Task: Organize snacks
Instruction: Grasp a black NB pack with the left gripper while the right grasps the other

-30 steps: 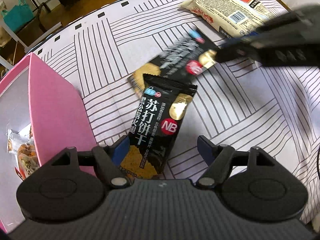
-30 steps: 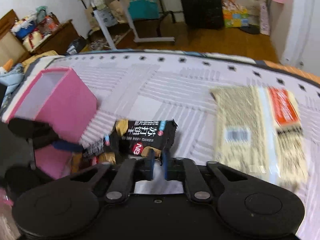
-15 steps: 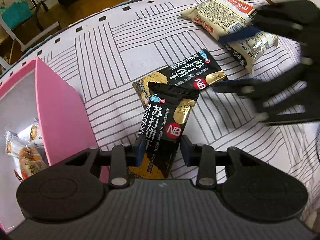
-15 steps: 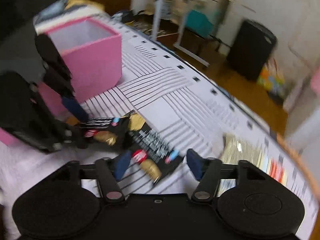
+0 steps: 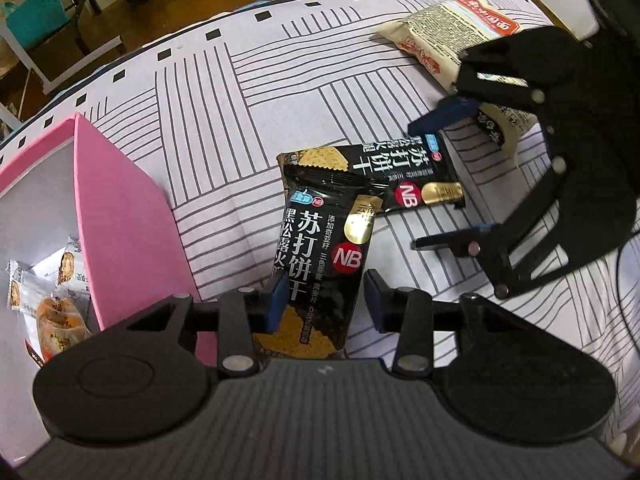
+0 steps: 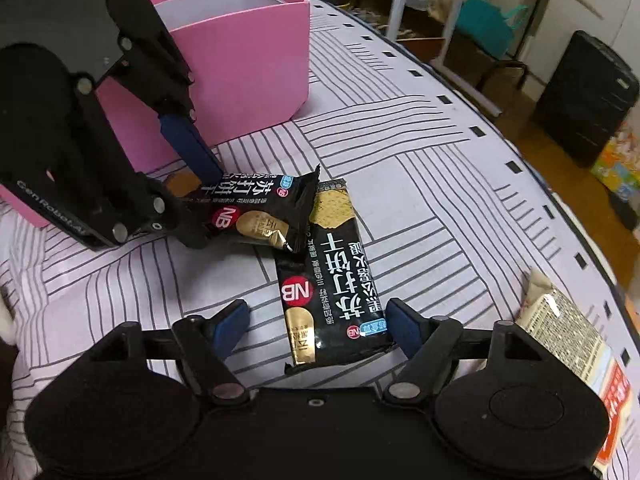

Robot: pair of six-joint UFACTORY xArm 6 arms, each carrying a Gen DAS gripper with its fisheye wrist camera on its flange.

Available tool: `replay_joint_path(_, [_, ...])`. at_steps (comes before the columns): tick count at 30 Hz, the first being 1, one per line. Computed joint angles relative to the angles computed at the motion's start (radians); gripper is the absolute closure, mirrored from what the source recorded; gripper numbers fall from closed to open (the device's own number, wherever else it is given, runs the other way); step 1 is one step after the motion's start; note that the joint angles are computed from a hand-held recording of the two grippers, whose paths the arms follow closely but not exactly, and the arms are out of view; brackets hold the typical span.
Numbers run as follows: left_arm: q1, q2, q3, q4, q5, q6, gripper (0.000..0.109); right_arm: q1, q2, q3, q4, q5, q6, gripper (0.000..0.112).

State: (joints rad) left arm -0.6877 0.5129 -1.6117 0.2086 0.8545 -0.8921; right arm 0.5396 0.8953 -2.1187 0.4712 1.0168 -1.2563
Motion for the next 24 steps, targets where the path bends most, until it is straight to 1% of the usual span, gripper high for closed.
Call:
replay_joint_path(1, [0.001, 0.002, -0.004, 0.000, 0.001, -0.002, 0.060, 0.003, -0.014, 0.020, -0.015, -0.017, 0.034, 0.044])
replay_joint_path(2, [0.001, 0.004, -0.008, 0.001, 0.003, -0.007, 0.058, 0.007, -0.035, 0.048, -0.027, -0.039, 0.084, 0.055])
replay_joint_path(4, [-0.001, 0.012, -0.022, 0.023, 0.025, -0.036, 0.050, 0.012, -0.100, 0.146, -0.035, -0.097, 0.154, 0.055])
replay_joint_path(6, [-0.007, 0.024, -0.038, 0.055, 0.044, -0.044, 0.050, 0.018, -0.196, 0.306, -0.041, -0.198, 0.159, 0.056])
replay_joint_path(8, [-0.013, 0.039, -0.060, 0.072, 0.070, -0.033, 0.048, 0.019, -0.267, 0.426, -0.076, -0.268, 0.200, 0.056])
replay_joint_path(10, [-0.012, 0.055, -0.083, 0.047, 0.092, -0.005, 0.045, 0.013, -0.327, 0.514, -0.100, -0.298, 0.285, 0.056])
replay_joint_path(11, [-0.007, 0.060, -0.088, 0.020, 0.094, 0.015, 0.044, 0.007, -0.339, 0.531, -0.091, -0.288, 0.299, 0.053])
replay_joint_path(13, [0.013, 0.077, -0.103, -0.078, 0.101, 0.076, 0.044, -0.006, -0.371, 0.571, -0.052, -0.267, 0.266, 0.053])
replay_joint_path(15, [0.025, 0.068, -0.082, -0.132, 0.076, 0.094, 0.047, -0.002, -0.390, 0.609, -0.024, -0.288, 0.202, 0.049])
replay_joint_path(16, [0.026, 0.063, -0.076, -0.131, 0.073, 0.100, 0.055, 0.004, -0.397, 0.629, -0.016, -0.314, 0.172, 0.047])
replay_joint_path(18, [0.019, 0.044, -0.049, -0.115, 0.044, 0.115, 0.058, 0.022, -0.391, 0.642, 0.014, -0.352, 0.134, 0.038])
replay_joint_path(19, [0.017, 0.035, -0.034, -0.118, 0.028, 0.122, 0.059, 0.032, -0.385, 0.645, 0.023, -0.372, 0.122, 0.035])
replay_joint_path(21, [0.011, 0.024, -0.017, -0.125, 0.013, 0.110, 0.059, 0.050, -0.373, 0.663, 0.055, -0.439, 0.102, 0.035])
replay_joint_path(22, [0.009, 0.023, -0.015, -0.117, 0.014, 0.097, 0.059, 0.056, -0.374, 0.672, 0.088, -0.460, 0.096, 0.036])
replay_joint_path(24, [0.002, 0.022, -0.015, -0.086, 0.023, 0.048, 0.059, 0.059, -0.381, 0.687, 0.139, -0.501, 0.123, 0.059])
